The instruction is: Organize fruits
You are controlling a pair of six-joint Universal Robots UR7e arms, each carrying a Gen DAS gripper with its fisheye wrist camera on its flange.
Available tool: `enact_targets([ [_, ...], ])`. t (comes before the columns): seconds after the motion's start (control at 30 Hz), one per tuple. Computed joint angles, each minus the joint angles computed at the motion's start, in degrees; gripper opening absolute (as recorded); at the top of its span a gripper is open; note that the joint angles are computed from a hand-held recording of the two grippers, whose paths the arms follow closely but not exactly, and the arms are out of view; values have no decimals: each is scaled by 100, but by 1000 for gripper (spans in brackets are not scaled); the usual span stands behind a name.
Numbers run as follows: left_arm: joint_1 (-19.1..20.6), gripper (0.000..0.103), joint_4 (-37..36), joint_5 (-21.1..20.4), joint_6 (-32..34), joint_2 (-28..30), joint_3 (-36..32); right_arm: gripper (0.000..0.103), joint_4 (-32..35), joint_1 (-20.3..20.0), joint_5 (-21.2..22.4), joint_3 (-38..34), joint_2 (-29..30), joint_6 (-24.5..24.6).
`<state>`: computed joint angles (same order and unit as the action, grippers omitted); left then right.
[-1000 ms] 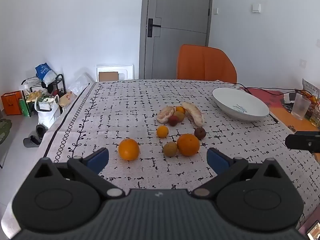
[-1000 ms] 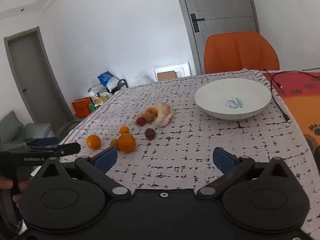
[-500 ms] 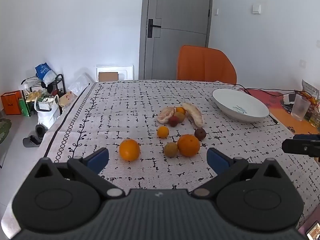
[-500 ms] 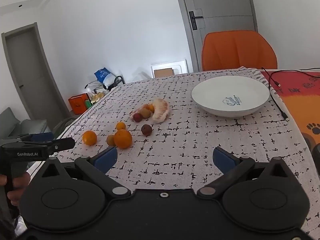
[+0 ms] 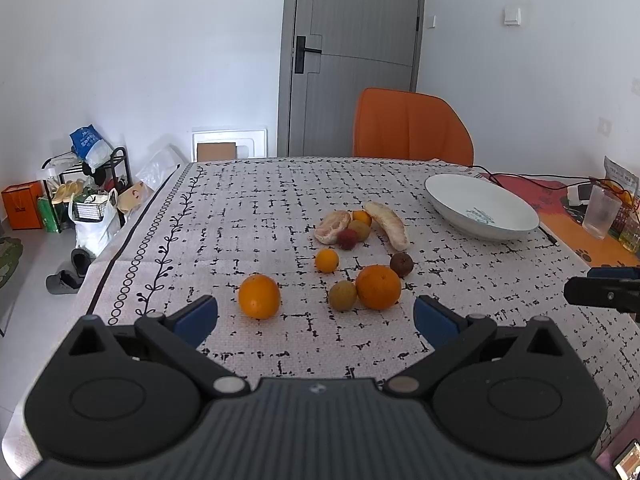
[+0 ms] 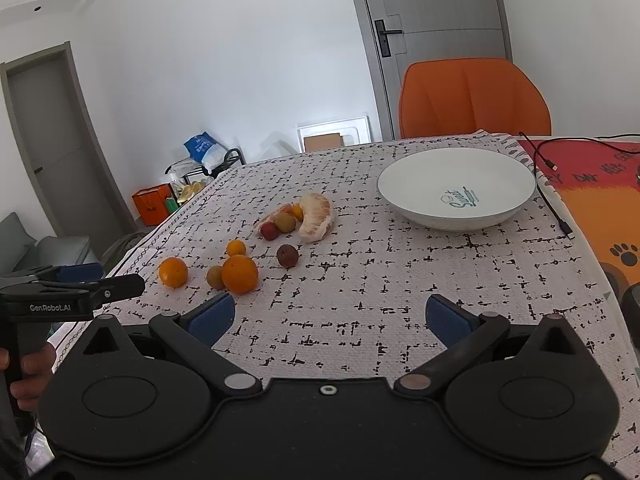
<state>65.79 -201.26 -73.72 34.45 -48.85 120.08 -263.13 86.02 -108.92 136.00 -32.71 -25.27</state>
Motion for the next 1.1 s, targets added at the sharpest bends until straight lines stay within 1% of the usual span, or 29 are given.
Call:
enact_targets([
  [0.3,3,103,12,-10,19,9,-8,103,-48,26,-127,-17,14,-38],
  [0.47,3,103,-3,-8,19,17,-11,103,-29,15,-126,-4,-8,-32],
  [0.6,5,103,4,-11,21,12,-6,103,-6,72,-278,-62,21,-115],
  [0.73,8,103,-9,-4,47,12,2,103,-8,64,-229,-43,14,-137],
  [1.1,-8,103,-16,7,51,16,6,103,-109,137,-342,-100,88,-265],
])
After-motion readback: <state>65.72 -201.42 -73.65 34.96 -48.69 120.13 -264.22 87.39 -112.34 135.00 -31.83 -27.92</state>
